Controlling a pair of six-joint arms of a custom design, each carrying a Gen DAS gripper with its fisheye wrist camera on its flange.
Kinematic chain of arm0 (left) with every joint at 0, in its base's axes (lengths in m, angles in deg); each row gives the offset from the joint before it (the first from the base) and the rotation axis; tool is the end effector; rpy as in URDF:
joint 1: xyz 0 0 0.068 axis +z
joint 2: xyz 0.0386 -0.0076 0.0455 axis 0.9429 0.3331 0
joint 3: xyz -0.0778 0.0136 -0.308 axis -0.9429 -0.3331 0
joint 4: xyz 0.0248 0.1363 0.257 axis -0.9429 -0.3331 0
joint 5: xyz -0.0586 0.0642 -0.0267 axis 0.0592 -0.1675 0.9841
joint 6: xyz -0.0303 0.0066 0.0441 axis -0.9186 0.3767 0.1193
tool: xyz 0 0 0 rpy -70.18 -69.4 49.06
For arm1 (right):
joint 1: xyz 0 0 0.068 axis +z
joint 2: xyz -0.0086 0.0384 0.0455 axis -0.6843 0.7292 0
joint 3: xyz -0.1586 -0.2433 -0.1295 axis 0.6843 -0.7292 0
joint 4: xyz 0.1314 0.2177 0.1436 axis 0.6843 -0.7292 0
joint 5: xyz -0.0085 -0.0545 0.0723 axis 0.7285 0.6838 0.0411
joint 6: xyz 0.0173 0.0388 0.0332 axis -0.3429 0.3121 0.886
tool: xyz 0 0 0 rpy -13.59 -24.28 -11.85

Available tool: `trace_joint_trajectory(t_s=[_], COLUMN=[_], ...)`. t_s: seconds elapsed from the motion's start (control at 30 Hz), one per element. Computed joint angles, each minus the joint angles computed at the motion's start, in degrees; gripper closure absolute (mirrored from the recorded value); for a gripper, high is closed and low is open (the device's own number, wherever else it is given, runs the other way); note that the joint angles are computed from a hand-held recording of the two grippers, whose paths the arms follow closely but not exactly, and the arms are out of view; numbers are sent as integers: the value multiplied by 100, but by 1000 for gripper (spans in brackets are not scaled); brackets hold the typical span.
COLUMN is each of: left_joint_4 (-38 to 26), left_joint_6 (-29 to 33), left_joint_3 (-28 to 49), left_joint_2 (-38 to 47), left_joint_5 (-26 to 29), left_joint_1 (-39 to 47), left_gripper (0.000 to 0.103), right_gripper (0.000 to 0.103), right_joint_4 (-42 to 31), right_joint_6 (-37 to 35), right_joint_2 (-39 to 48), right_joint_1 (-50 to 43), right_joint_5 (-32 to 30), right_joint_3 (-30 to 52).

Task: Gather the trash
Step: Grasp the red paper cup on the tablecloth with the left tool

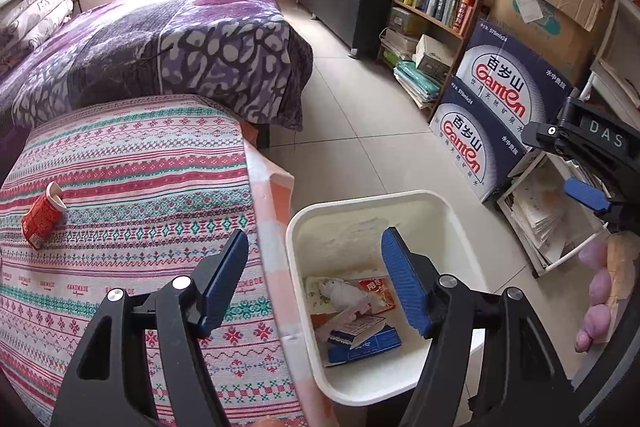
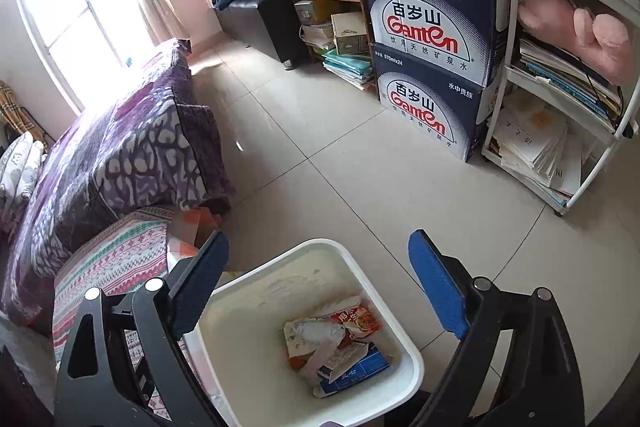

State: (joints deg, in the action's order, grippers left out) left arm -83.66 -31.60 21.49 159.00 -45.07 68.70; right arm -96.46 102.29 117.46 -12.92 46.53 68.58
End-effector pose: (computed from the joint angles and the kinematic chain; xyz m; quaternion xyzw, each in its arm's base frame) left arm 0.2762 -0.0106 0.2210 -0.0141 0.9435 -0.0407 0.3287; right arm 0.3248 0.1760 0.2476 0.1711 0.9210 0.0669 0.3435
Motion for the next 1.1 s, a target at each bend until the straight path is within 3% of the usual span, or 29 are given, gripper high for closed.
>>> trace_joint_trajectory(t_s=[0.13,0.37,0.57,0.93,1.1], left_joint_4=[-177,-495,-228,43,22], left_joint_6=[384,1657,2567,3782,4125], left_joint_3=[105,766,1589,2852,3069], left_joint_2=[242,1266,2235,3771,3971], left_joint_5=[-40,-851,-1339,-1440,-1004], left_joint_1=[566,1864,3038,3882,4040], left_gripper=[28,22,22,23,44], right_gripper=[11,9,8,8,8], right_joint_4=[-255,-570,-839,-1368,-1631], right_joint_6=[14,-10,21,57,-36], right_joint_2=[309,955,1553,2551,3047], right_joint_1=[227,678,989,1440,1642], right_joint_5=[-13,-128,-201,-146,-145], right_joint_3=[309,914,1542,2727,3307])
